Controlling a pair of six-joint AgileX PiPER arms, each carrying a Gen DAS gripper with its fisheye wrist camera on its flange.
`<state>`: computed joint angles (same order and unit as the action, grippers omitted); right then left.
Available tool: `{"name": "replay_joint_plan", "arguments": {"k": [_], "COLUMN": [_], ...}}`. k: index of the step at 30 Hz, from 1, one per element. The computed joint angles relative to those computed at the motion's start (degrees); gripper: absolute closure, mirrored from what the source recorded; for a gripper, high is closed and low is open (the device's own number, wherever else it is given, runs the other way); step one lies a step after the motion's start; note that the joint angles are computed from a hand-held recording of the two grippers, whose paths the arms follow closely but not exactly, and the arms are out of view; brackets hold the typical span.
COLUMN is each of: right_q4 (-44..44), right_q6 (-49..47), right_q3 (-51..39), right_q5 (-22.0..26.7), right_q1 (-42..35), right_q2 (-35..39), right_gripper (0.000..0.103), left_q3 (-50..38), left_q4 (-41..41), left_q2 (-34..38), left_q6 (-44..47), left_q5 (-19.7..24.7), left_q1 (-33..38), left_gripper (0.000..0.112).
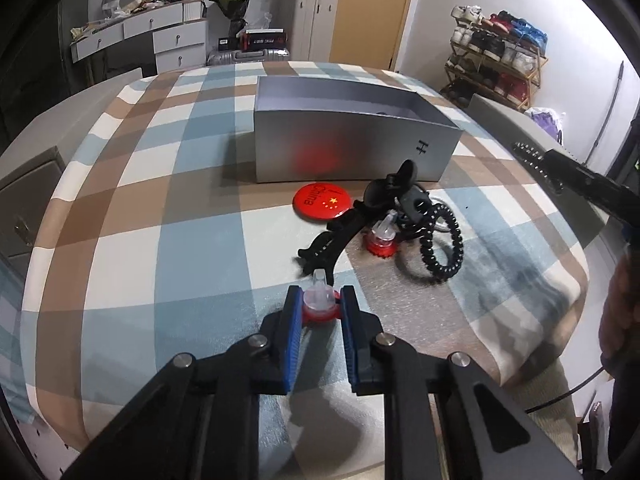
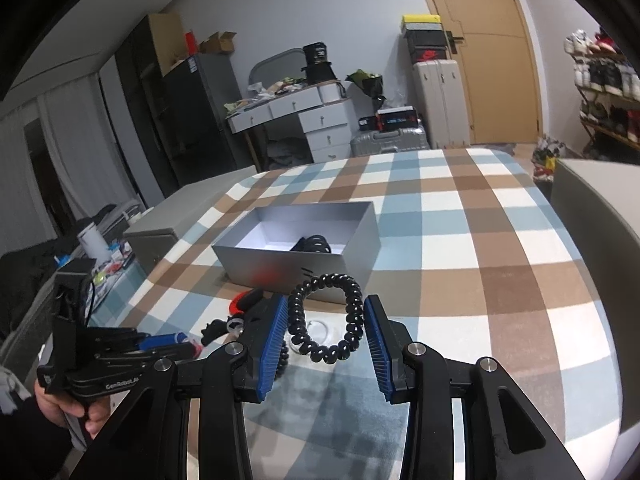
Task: Organize jewelry
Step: 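Grasp the clear-and-red small clip with the left gripper while the right gripper holds the hair tie, then carry the clear clip and the hair tie over the silver box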
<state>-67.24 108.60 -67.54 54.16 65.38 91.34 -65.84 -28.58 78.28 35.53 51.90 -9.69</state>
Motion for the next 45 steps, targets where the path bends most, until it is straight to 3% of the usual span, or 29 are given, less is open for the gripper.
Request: {"name": "replay_joint_plan", "arguments": {"k": [5, 18, 26, 34, 42, 45], "right_q4": [1.7, 0.3, 2.3, 9.1, 16.5, 20.8], "right_q6": [-1.7, -3.0, -9.0, -19.2, -24.8, -29.8], "right_q3": [-1.0, -4.5, -10.7, -18.5, -22.7, -25.2], "right_q5": [1.8, -0.6, -9.4, -14.6, -21.0, -21.0], "right_q1": [0.2, -1.3, -7.9, -13.9, -19.9, -21.2], "right_q2": [0.4, -0.5, 1.1, 6.1, 11.4, 13.7], "right_gripper": [0.065, 0.065, 0.065, 0.065, 0.065, 0.065], "left_q3": [0.2, -4.8, -16.0, -28.7, -34.0, -36.6], "left_q4": [-0.4, -5.6, -5.4, -4.7, -3.6, -3.4], "left_q2": [-0.3, -1.3, 5.2, 14.8, 20.5, 22.6], "left_q6": [0.1, 1.8, -0.6, -4.3, -5.5, -6.3], "left_q5": [0.2, 2.3, 2.0, 4.0, 5.2, 6.7], "left_q1": [0.6, 5.5, 3.1, 0.2, -1.9, -2.2], "left_gripper": [0.099, 0.099, 0.099, 0.099, 0.099, 0.099]}}
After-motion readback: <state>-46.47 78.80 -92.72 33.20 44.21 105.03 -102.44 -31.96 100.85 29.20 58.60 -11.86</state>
